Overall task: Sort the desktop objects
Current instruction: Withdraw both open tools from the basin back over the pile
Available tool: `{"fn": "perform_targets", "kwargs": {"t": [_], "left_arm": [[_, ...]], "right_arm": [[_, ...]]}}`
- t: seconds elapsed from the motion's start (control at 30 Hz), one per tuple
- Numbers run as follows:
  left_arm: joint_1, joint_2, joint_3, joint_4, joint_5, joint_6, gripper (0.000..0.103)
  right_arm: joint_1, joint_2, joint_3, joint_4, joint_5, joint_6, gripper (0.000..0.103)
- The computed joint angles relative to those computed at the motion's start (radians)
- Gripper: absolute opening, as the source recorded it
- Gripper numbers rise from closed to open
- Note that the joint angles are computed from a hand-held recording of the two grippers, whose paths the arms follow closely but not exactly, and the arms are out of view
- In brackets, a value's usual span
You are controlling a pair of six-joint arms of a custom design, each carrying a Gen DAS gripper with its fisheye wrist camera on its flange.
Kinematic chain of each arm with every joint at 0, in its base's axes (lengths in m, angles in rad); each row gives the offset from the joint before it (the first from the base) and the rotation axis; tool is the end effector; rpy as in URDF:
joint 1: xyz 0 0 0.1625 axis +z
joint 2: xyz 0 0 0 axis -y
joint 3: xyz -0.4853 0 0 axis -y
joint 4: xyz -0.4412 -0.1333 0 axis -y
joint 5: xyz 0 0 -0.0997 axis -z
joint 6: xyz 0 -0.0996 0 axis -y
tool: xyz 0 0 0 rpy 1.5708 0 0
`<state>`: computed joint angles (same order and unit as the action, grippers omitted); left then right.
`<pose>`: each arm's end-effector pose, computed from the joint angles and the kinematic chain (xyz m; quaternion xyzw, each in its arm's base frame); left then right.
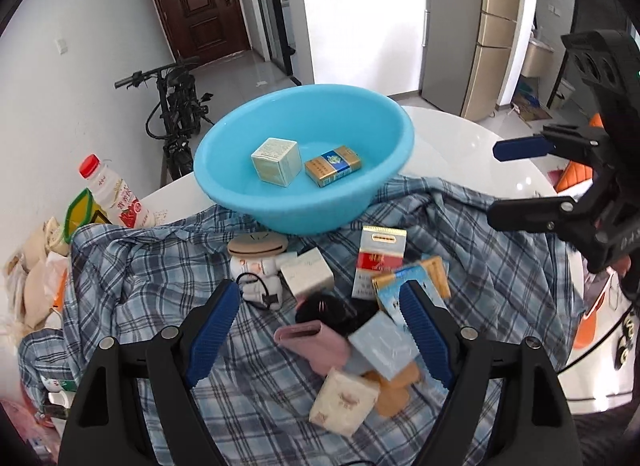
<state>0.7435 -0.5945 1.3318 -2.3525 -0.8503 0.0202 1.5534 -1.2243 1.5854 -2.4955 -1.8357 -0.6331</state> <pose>-0.4774 -0.7094 0.0674 0.3776 0.8560 -0.1575 0.3160 0.0948 -0.7149 0.4351 0.2535 -0.9185 0.2207 0.2083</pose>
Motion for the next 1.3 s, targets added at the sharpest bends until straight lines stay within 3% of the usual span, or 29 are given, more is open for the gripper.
{"fn": "perform_targets", "kwargs": {"t": [0.33,0.47,0.6,0.8,0.97,1.3], "left_arm": [[-0.033,-0.101,0.228,-0.139,-0.032,-0.031,0.085],[-0.043,-0.105,0.294,-0.207,-0.005,-0.027,0.085],[-0.034,-0.108,0.340,-0.250,-0.041,-0.051,0.085],[-0.011,-0.095,0.370,-0.264,-0.061,-0.101,0.085],[0.007,-0.075,0.383,-0.315,-0.058,-0.119,0.085],[0.029,-0.029,0.393,-0.396,-0.070,-0.145,0.085]], "right_arm": [[-0.048,-0.086,0.163,-0.065,0.058,-0.018,0.095],[-0.057,-0.115,0.248,-0.174,0.044,-0.073,0.095],[-0.071,-0.137,0.328,-0.285,0.055,-0.118,0.095],[-0.093,-0.146,0.406,-0.363,0.068,-0.168,0.095],[-0.108,-0.122,0.469,-0.519,0.058,-0.229,0.095],[-0.147,-0.093,0.553,-0.715,0.110,-0.222,0.095]]}}
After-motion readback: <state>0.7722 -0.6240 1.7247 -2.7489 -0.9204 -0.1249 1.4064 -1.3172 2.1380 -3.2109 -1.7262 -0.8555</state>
